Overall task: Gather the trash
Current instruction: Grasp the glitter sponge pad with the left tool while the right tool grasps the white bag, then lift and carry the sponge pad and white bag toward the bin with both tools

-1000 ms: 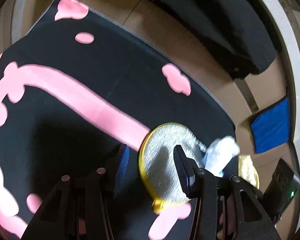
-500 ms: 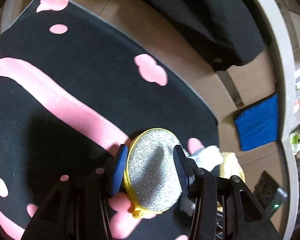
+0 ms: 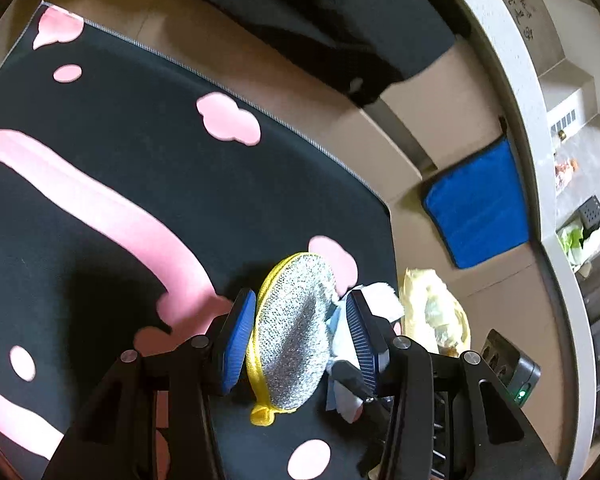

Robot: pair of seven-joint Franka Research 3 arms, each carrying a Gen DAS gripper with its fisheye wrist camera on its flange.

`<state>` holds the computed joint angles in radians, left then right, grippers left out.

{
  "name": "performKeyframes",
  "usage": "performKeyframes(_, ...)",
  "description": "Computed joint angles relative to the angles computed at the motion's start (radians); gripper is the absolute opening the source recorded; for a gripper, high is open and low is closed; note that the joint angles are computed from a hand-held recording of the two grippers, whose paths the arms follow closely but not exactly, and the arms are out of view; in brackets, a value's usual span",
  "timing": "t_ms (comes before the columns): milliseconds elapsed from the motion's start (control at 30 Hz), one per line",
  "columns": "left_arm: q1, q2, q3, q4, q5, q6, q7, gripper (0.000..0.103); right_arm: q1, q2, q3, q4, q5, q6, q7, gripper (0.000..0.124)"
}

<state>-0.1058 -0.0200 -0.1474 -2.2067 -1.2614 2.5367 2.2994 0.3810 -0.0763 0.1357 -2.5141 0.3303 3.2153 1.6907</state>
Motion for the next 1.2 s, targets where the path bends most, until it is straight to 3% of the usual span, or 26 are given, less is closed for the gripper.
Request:
performKeyframes(67, -0.006, -0.002, -0.006, -0.007, 0.009, 0.000, -0.011, 0.047, 0.044, -0.015, -0.040, -0.019, 0.045, 0.011, -0.033, 0.038)
performKeyframes(200, -0.016, 0.000, -0.012, -0.015, 0.011, 0.011, -0.033, 0.047, 0.209, -0.040, -0.186, -0.049, 0.177, 0.035, -0.148, 0.038)
performKeyframes(267, -0.018, -0.002, -0.011, -0.016, 0.002, -0.006, -0.037, 0.047, 0.196, -0.049, -0.171, -0.062, 0.185, 0.042, -0.158, 0.039)
performKeyframes(300, -0.019, -0.008, -0.011, -0.019, -0.007, -0.016, -0.028, 0.046, 0.151, -0.052, -0.128, -0.069, 0.172, 0.044, -0.147, 0.039)
performKeyframes(367, -0.024, -0.022, -0.012, -0.024, -0.013, -0.026, -0.007, 0.034, 0.075, -0.059, -0.054, -0.080, 0.142, 0.048, -0.122, 0.039)
performKeyframes(400, -0.028, -0.030, -0.012, -0.025, -0.007, -0.034, 0.000, 0.029, 0.074, -0.057, -0.056, -0.079, 0.135, 0.050, -0.117, 0.039)
performKeyframes(433, -0.032, -0.034, -0.012, -0.024, 0.005, -0.042, -0.001, 0.022, 0.109, -0.058, -0.090, -0.082, 0.138, 0.055, -0.121, 0.039)
performKeyframes(567, -0.063, -0.060, -0.026, -0.046, 0.071, 0.034, -0.029, 0.014, 0.281, -0.066, -0.259, -0.096, 0.139, 0.079, -0.116, 0.038)
performKeyframes(667, -0.084, -0.078, -0.023, -0.063, 0.070, 0.090, -0.036, 0.014, 0.325, -0.089, -0.310, -0.117, 0.110, 0.085, -0.089, 0.038)
performKeyframes(867, -0.161, -0.159, -0.034, -0.123, 0.105, 0.318, -0.015, 0.014, 0.097, -0.172, -0.093, -0.168, 0.089, 0.081, -0.052, 0.037)
performKeyframes(1033, -0.236, -0.225, -0.069, -0.182, 0.193, 0.581, -0.027, 0.014, -0.131, -0.282, 0.120, -0.207, 0.053, 0.048, -0.009, 0.037)
performKeyframes(1100, -0.241, -0.252, -0.096, -0.212, 0.250, 0.660, -0.062, 0.014, -0.218, -0.336, 0.198, -0.219, 0.020, 0.029, 0.015, 0.037)
performKeyframes(1200, -0.213, -0.285, -0.142, -0.243, 0.331, 0.701, -0.126, 0.014, -0.297, -0.411, 0.260, -0.228, -0.035, 0.002, 0.049, 0.037)
